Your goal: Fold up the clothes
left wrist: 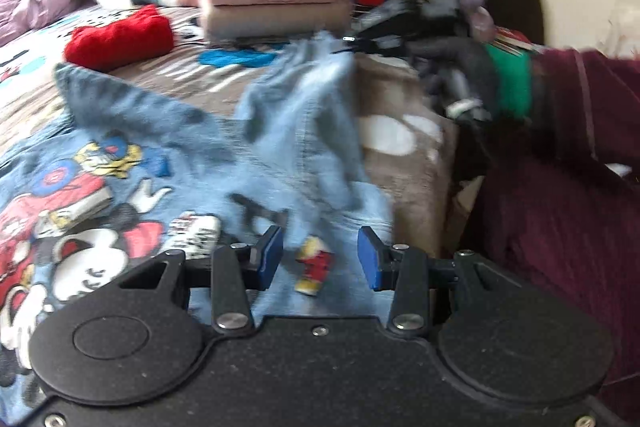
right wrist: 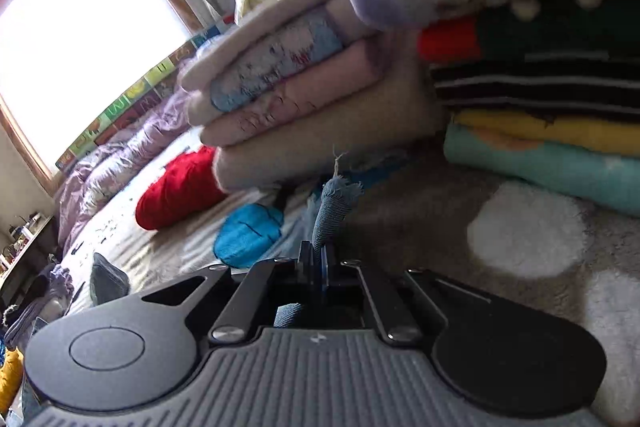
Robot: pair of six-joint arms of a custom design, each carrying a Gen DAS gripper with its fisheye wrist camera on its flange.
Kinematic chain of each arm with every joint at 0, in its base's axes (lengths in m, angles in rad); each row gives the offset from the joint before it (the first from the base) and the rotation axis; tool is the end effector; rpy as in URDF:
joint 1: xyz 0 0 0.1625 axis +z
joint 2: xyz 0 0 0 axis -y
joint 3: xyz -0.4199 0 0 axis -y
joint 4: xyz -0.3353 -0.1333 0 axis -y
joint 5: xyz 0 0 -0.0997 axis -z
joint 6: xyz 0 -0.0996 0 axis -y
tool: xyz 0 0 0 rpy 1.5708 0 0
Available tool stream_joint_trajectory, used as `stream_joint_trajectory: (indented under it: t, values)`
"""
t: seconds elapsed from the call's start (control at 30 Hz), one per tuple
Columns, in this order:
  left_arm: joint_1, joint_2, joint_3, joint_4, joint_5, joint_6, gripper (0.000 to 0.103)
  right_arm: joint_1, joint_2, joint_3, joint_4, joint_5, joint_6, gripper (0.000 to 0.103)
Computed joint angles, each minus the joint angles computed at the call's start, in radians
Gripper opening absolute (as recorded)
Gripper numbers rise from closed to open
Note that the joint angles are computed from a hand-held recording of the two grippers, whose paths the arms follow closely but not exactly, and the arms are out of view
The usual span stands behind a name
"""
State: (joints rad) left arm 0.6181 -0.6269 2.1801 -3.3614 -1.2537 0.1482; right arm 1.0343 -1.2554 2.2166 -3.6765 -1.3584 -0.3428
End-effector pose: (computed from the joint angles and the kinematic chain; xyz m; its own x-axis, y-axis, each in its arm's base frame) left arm -0.2838 -0.4035 0.0050 -0.4867 0.8070 -0.3345 0.8736 0.4490 -0.1879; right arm -0.0985 -0.4674 0.3373 -0.9547 0.1957 0.2239 -0.1163 0.4472 -0.8868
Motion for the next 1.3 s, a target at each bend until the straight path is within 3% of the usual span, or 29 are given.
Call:
stream_joint_trajectory:
  t: [0.2, 0.27, 0.47, 0.57, 0.63, 0.77, 0.87, 0.97, 1.13, 1.23, 1.3]
  values:
    - [-0.058, 0.041, 0.015, -0.008, -0.002, -0.008, 0.039, 0.042, 0.021, -0.039, 0.047, -0.121, 0.005, 0.012]
    - [-0.072, 0.064, 0.007, 0.008, 0.006, -0.022, 0.039, 0.052, 0.015, -0.019, 0.008, -0.147, -0.013, 0.023]
    - [-0.067, 0.033, 0.039, -0.019, -0.034, -0.022, 0.041, 0.091, 0.006, 0.098, -0.227, -0.216, -0.157, 0.025]
    - [-0.038, -0.031, 0.087, -0.095, -0.03, -0.049, 0.041, 0.1, -0.021, 0.208, -0.296, -0.124, -0.283, 0.025]
    - [-0.014, -0.071, 0.121, -0.157, 0.026, -0.106, 0.041, 0.101, -0.062, 0.293, -0.234, -0.026, -0.409, 0.025]
    - [0.015, -0.131, 0.183, -0.211, 0.199, -0.235, 0.041, 0.134, -0.043, 0.424, -0.139, 0.025, -0.675, 0.02]
    - [0.038, -0.174, 0.218, -0.187, 0.309, -0.327, 0.041, 0.162, 0.049, 0.475, -0.187, -0.096, -0.774, 0.02]
    - [0.052, -0.205, 0.236, -0.164, 0.384, -0.362, 0.041, 0.094, 0.069, 0.544, -0.288, -0.056, -0.81, 0.02]
    - [0.064, -0.249, 0.269, -0.214, 0.421, -0.362, 0.046, 0.105, -0.082, 0.55, -0.146, -0.103, -0.741, 0.021]
    - [0.069, -0.252, 0.259, -0.223, 0.437, -0.36, 0.05, 0.108, -0.084, 0.537, -0.144, -0.065, -0.706, 0.021]
    - [0.083, -0.246, 0.228, -0.206, 0.448, -0.358, 0.05, 0.161, -0.049, 0.494, -0.138, -0.079, -0.69, 0.021]
